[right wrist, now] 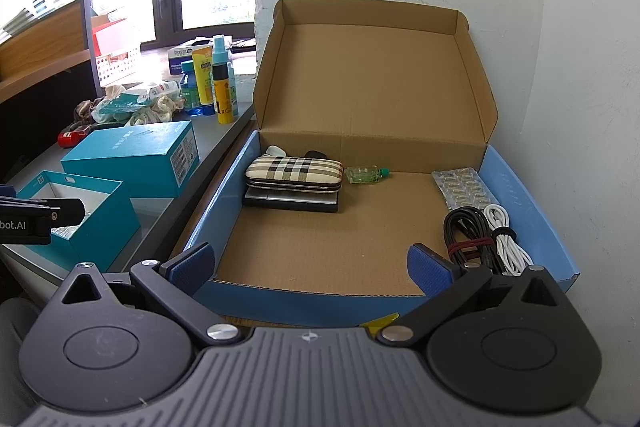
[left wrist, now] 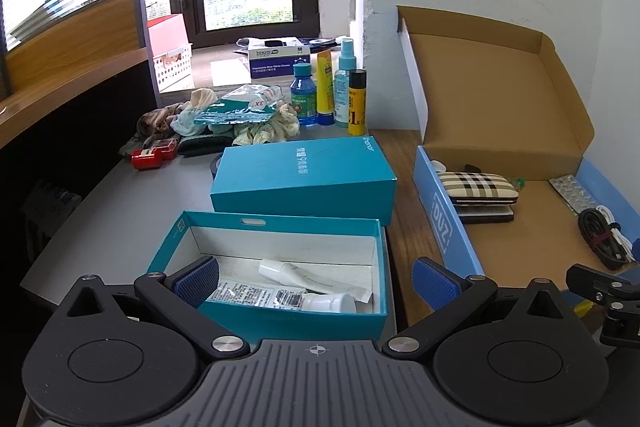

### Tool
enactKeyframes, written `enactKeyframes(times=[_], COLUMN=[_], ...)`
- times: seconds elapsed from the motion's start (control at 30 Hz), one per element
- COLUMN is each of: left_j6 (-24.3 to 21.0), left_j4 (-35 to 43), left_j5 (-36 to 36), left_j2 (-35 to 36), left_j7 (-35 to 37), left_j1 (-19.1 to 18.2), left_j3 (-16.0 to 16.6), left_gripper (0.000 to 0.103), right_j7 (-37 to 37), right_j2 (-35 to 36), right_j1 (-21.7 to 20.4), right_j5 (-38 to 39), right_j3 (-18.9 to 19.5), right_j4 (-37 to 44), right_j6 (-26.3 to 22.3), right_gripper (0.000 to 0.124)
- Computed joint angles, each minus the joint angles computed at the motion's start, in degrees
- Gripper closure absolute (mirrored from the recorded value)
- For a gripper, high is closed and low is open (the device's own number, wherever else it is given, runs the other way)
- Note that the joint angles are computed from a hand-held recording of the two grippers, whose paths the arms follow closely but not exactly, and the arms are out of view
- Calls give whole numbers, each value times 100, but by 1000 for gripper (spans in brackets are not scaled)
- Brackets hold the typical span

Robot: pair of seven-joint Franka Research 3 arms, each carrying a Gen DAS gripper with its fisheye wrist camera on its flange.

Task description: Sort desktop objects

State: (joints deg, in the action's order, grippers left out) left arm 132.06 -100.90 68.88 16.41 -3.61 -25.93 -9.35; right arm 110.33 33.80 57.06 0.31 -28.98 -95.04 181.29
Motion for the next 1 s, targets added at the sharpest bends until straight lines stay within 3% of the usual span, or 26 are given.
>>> enactKeyframes(times=[0.23,0.63,1.0], left_j6=[126,980,2133], left_j4=[-86,-403,-612], left_j5=[-30,-82,-1236], left_j2=[-46,-289,-260], left_j7=[56,593,1772], left_j1=[79,548,1065], left_j3=[17,108,155], left_gripper=[0,0,1], right_j7=[-117,-89,-15], right_j2=[-1,63,189], right_j1=[-201,-341,-574], right_j5=[20,-13,-149], right_j3=[204,356,601], right_j4=[68,171,408], right_j6=[-18,-90,-236], right_gripper=[21,21,21])
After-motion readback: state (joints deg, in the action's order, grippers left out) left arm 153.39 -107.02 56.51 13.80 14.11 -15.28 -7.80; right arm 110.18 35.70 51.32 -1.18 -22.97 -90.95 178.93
